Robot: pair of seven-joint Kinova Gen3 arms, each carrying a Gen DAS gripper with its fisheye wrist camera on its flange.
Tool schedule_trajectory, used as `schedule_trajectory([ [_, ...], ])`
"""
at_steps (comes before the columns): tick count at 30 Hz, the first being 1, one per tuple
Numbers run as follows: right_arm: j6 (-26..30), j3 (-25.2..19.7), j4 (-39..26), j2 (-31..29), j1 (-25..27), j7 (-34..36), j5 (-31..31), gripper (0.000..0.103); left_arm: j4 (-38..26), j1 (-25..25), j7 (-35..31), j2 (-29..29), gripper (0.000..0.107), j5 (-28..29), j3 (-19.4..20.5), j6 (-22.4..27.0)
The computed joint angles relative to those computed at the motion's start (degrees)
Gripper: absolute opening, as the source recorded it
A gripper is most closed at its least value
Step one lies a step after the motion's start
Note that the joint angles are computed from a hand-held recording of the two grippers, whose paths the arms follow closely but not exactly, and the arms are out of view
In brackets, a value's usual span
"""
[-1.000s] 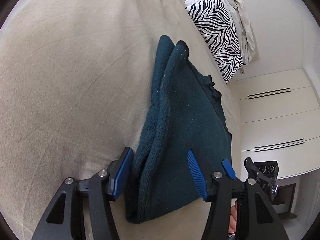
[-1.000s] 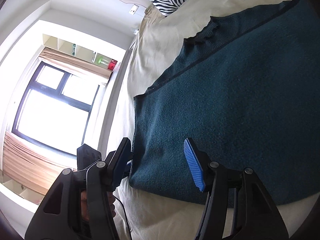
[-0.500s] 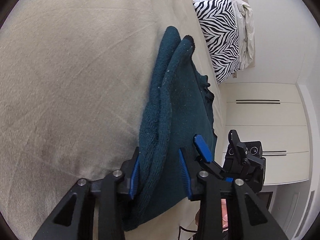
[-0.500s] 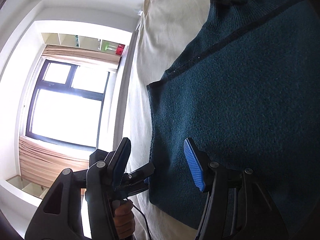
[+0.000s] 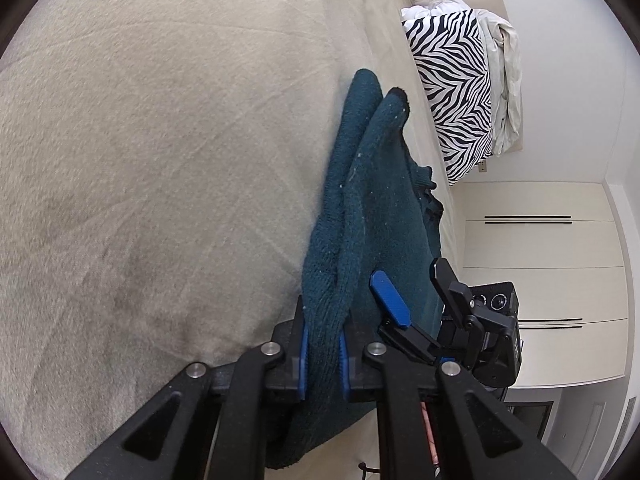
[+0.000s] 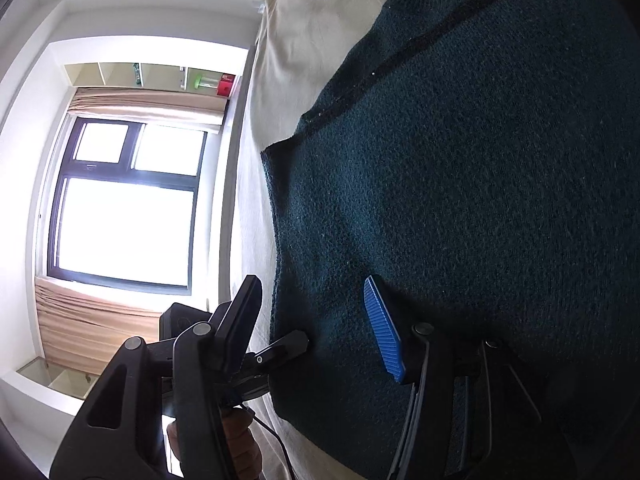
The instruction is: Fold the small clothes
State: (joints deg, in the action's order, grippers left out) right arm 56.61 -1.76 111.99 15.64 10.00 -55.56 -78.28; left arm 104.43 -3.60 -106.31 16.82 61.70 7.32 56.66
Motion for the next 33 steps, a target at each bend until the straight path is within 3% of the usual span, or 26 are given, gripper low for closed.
schedule_trajectory([
  [6, -0.5, 0.0, 1.1, -0.5, 0.1, 3.2, -0.6, 0.050, 0.6, -1.5, -6.4, 0.4, 0.013, 5.6, 0.8, 2.3],
  [10, 1.7, 1.5, 3.1, -2.3, 2.2, 4.3, -3.1, 0.053, -0.6, 0.3, -6.3, -1.2, 0.013, 4.8, 0.3, 0.8],
  [15, 9.1, 6.1, 4.0, -2.5, 8.8, 5.6, -3.1, 0.060, -5.7, 5.5, 0.7, -2.3, 0.012, -1.5, 1.5, -2.5],
  [19, 15.3, 8.7, 2.8, -0.1, 14.8, 3.8, -1.2, 0.063, -14.5, 12.0, 8.5, -0.6, 0.012, -9.5, 3.9, -4.5],
  [25, 23.8, 10.6, 2.2, 3.4, 24.1, 6.8, -1.7, 0.063, -29.2, 22.9, 19.0, 8.0, 0.012, -20.8, 8.0, -5.3],
  [28, 26.1, 11.5, 0.8, 5.2, 28.1, 7.1, -0.9, 0.063, -33.6, 26.8, 20.7, 12.8, 0.013, -23.4, 10.1, -6.2],
  [30, 26.9, 12.3, 0.5, 5.8, 29.9, 6.5, -0.8, 0.063, -35.1, 28.3, 20.7, 15.0, 0.026, -24.4, 11.0, -6.5],
  [33, 29.5, 11.8, 0.8, 7.8, 33.6, 8.0, -1.1, 0.063, -31.4, 24.7, 16.9, 15.3, 0.043, -20.1, 14.6, -7.4],
])
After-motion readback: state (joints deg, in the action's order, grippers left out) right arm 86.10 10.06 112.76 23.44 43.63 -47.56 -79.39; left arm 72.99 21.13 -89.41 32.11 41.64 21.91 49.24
